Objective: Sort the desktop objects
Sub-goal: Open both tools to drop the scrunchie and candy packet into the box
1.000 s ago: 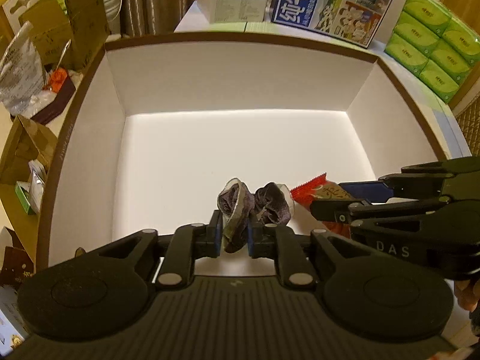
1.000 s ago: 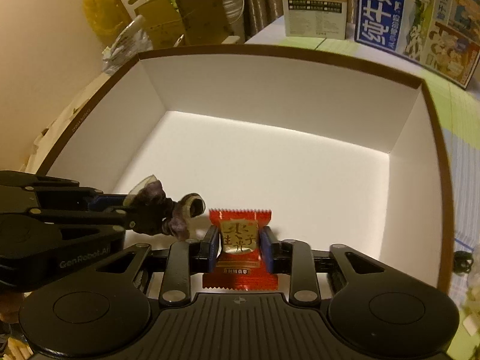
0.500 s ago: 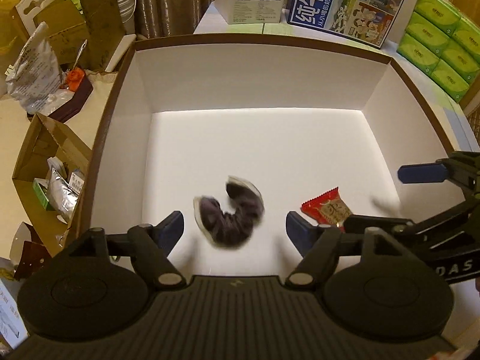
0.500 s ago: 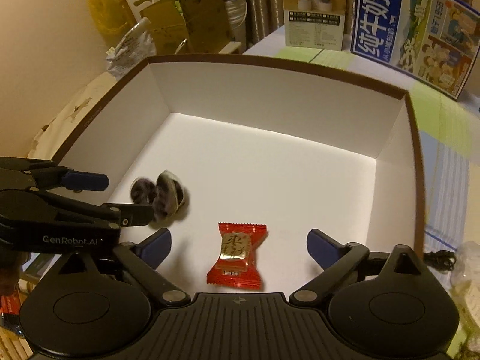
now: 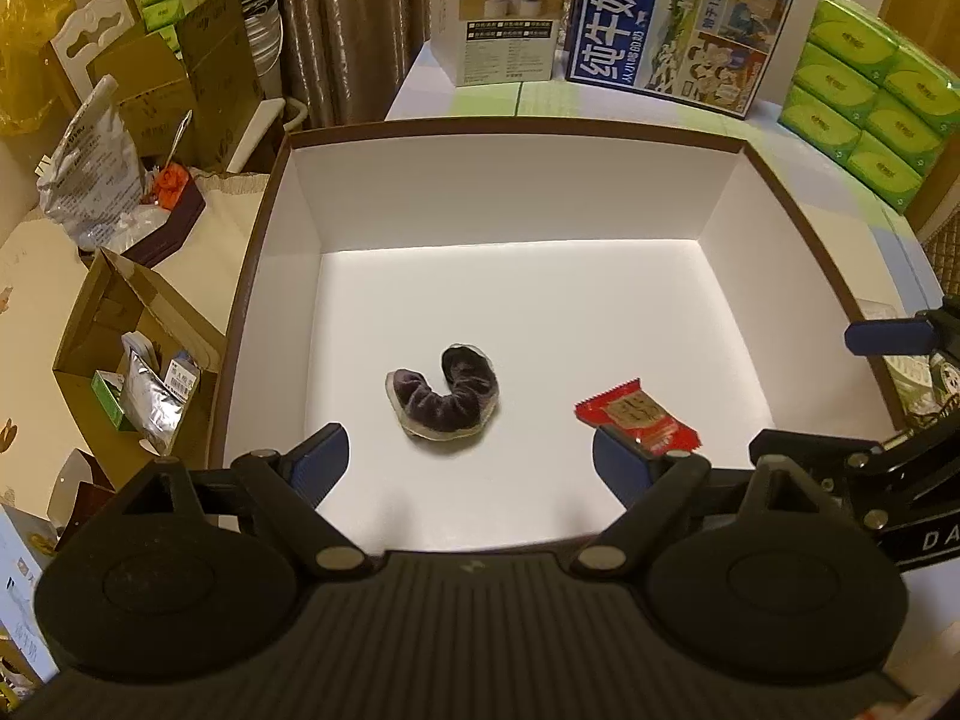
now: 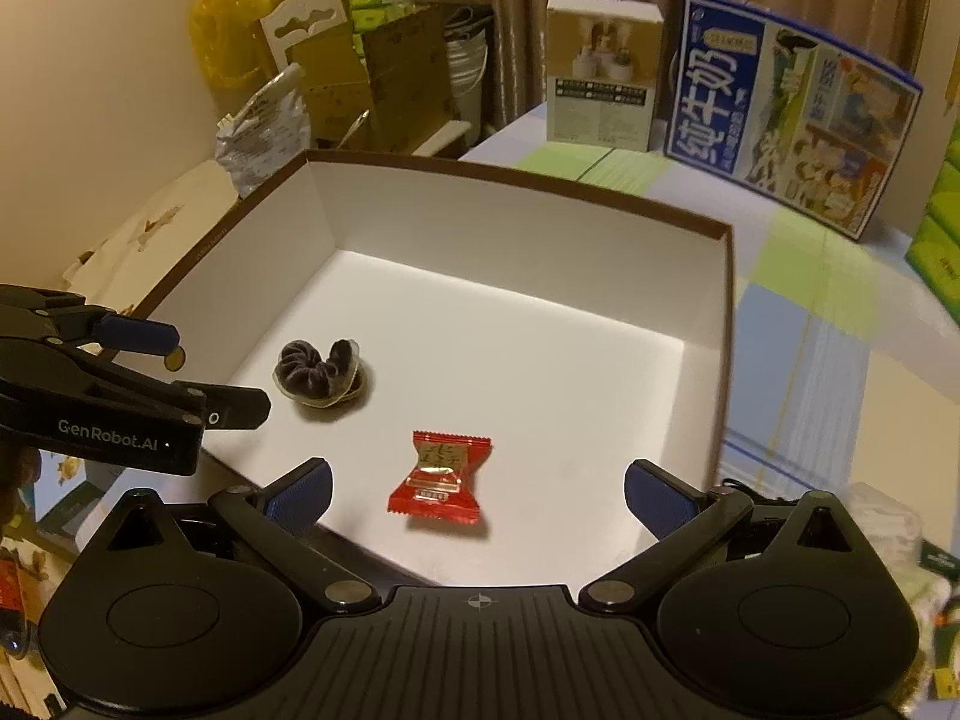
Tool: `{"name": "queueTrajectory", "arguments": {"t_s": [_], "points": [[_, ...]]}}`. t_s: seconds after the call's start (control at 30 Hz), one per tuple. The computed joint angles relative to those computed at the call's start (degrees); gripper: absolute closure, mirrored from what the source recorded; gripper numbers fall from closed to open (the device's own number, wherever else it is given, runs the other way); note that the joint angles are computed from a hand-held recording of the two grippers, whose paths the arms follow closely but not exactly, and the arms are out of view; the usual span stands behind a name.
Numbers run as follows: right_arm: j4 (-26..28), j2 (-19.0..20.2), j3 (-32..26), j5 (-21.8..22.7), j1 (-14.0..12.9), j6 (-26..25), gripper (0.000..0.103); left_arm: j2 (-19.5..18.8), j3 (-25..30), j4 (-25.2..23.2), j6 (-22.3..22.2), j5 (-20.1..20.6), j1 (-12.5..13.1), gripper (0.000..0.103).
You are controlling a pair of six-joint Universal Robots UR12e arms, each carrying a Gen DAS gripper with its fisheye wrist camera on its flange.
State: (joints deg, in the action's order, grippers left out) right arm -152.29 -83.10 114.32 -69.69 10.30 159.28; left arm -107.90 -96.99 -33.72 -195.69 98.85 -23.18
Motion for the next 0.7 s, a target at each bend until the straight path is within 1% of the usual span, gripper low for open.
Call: {"name": "queueTrajectory", "arguments": {"t_s": [0.23,0.33,0.4,0.53,0.7], "points": [[0.96,-2.16,1.61,0.97,-1.35,-0.38,0.002,0.76,-0.38,-0.95,-0.4,1.48,-1.26,0.015],[1.5,-3.15,2.46,1.24,-1.9,-0.79,0.002,1.05,-0.6,-0.67,-1.07,2.95,-2.01,0.014],[1.65,-3.71,3.02,1.65,-2.27,-1.03,0.002,1.39,-0.6,-1.15,-1.22,2.99,-2.23,0.013],[2.0,-4.86,3.97,2.88,-3.22,-1.67,0.002,1.91,-0.82,-0.64,-0.9,4.0,-3.13,0.012],[2.31,-5.52,4.51,3.49,-3.97,-2.15,0.002,1.91,-0.62,-1.77,-2.22,4.4,-4.28,0.012]]}}
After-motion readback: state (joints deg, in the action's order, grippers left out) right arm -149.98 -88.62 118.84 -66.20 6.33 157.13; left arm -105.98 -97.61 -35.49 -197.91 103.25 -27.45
